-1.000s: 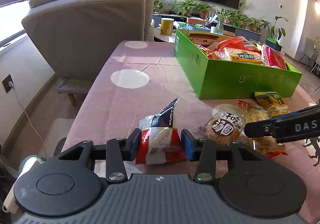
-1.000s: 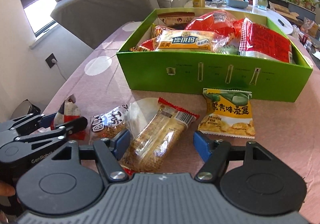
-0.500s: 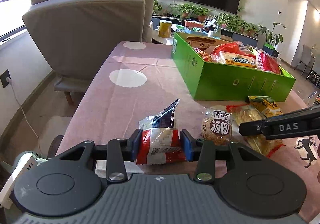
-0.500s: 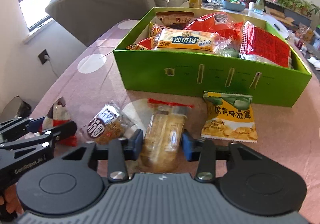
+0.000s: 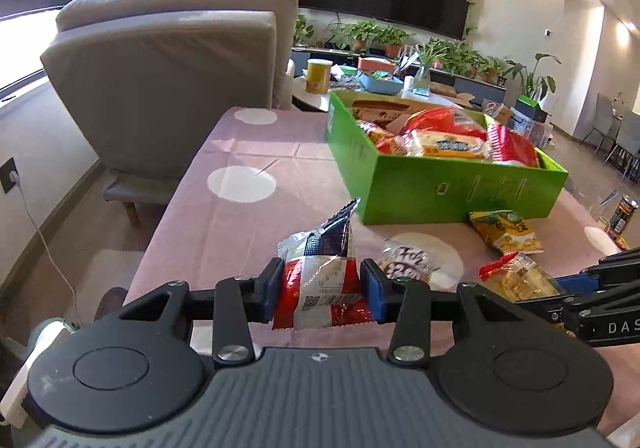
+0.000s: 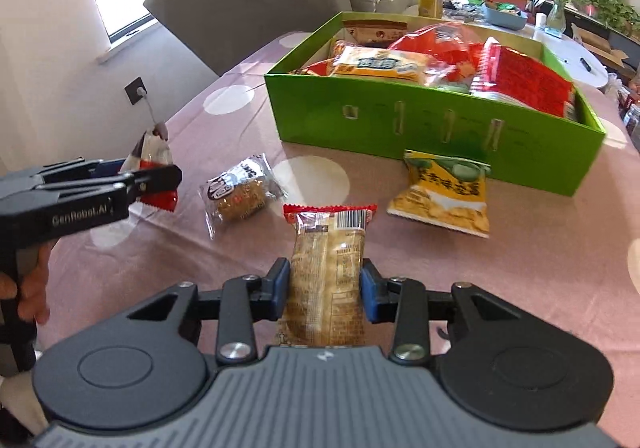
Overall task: Organize snacks
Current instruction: 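Carry both held packets up and over the green box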
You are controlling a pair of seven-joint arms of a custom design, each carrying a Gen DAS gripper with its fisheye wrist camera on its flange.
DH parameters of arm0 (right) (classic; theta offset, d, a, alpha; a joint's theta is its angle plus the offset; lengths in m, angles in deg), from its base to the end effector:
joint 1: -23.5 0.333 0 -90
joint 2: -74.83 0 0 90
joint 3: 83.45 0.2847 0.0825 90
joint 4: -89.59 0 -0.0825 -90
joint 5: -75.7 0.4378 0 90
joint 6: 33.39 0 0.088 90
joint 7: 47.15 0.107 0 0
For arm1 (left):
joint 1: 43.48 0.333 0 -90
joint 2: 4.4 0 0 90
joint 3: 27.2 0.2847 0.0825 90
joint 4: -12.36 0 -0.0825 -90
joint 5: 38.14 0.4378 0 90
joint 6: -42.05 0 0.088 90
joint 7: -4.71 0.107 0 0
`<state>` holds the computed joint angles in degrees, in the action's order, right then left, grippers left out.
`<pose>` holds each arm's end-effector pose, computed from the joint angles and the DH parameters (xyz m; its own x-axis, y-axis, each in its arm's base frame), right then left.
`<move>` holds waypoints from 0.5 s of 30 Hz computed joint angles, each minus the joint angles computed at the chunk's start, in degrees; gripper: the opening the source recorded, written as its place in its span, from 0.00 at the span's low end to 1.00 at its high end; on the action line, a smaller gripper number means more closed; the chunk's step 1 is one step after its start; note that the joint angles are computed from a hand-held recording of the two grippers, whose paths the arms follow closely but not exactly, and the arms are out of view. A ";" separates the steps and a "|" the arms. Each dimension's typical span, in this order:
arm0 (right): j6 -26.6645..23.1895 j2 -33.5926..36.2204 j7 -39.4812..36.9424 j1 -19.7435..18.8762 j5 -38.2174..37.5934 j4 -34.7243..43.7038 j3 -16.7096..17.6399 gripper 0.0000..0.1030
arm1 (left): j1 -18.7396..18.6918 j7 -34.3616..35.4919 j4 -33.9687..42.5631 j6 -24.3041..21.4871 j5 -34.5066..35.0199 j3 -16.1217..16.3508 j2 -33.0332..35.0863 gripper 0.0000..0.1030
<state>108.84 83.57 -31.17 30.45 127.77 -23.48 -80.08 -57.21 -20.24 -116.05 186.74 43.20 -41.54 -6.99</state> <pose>0.6493 0.1142 0.3705 0.7590 -0.6426 -0.1046 -0.5297 -0.5161 -0.6731 0.5122 -0.2844 0.3512 0.3333 -0.9360 0.1133 -0.4826 -0.2726 -0.8323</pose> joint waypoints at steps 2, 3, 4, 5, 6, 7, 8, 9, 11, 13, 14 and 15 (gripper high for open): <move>-0.25 0.01 -0.66 -0.30 1.44 0.24 0.06 0.64 | -0.18 0.43 0.26 -0.34 0.05 -0.18 -0.19 0.38; -0.39 -0.05 -1.11 -0.48 2.41 0.27 0.09 0.64 | -0.28 0.71 0.41 -0.55 0.16 -0.28 -0.29 0.38; -0.81 -0.01 -1.50 -0.69 3.32 0.50 0.06 0.64 | -0.36 0.97 0.53 -0.77 0.21 -0.37 -0.38 0.38; -1.29 0.01 -1.96 -0.93 4.29 0.61 0.02 0.64 | -0.43 1.32 0.73 -0.94 0.23 -0.44 -0.40 0.38; -1.65 0.04 -2.15 -1.06 5.02 0.78 0.00 0.64 | -0.49 1.68 0.96 -1.09 0.25 -0.50 -0.38 0.38; -1.85 0.03 -2.44 -1.17 5.71 0.86 -0.03 0.64 | -0.55 2.00 1.26 -1.25 0.22 -0.54 -0.28 0.38; -1.73 -0.09 -2.81 -1.22 6.46 0.77 -0.02 0.64 | -0.61 2.22 1.54 -1.29 0.24 -0.57 -0.21 0.38; -1.51 -0.11 -3.12 -1.24 7.13 0.78 -0.02 0.64 | -0.57 2.49 2.00 -1.02 0.50 -0.49 0.02 0.38; -1.41 -0.08 -3.54 -1.37 8.21 0.97 -0.11 0.64 | -0.61 2.93 2.91 -0.68 1.03 -0.39 0.48 0.38; -1.11 0.06 -3.83 -1.45 9.22 1.38 -0.14 0.64 | -0.67 3.70 4.21 -0.30 1.75 -0.24 1.22 0.38; -0.85 0.13 -4.09 -1.48 9.68 1.68 -0.13 0.64 | -0.71 4.12 4.92 -0.08 2.12 -0.13 1.64 0.38; -0.63 0.12 -4.56 -1.59 10.25 1.92 -0.15 0.64 | -0.76 4.57 5.77 0.16 2.58 -0.01 2.13 0.38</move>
<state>108.21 83.70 -35.73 28.86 138.01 -21.56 -80.23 -57.98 -15.68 -110.29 186.91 45.78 -41.55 -4.86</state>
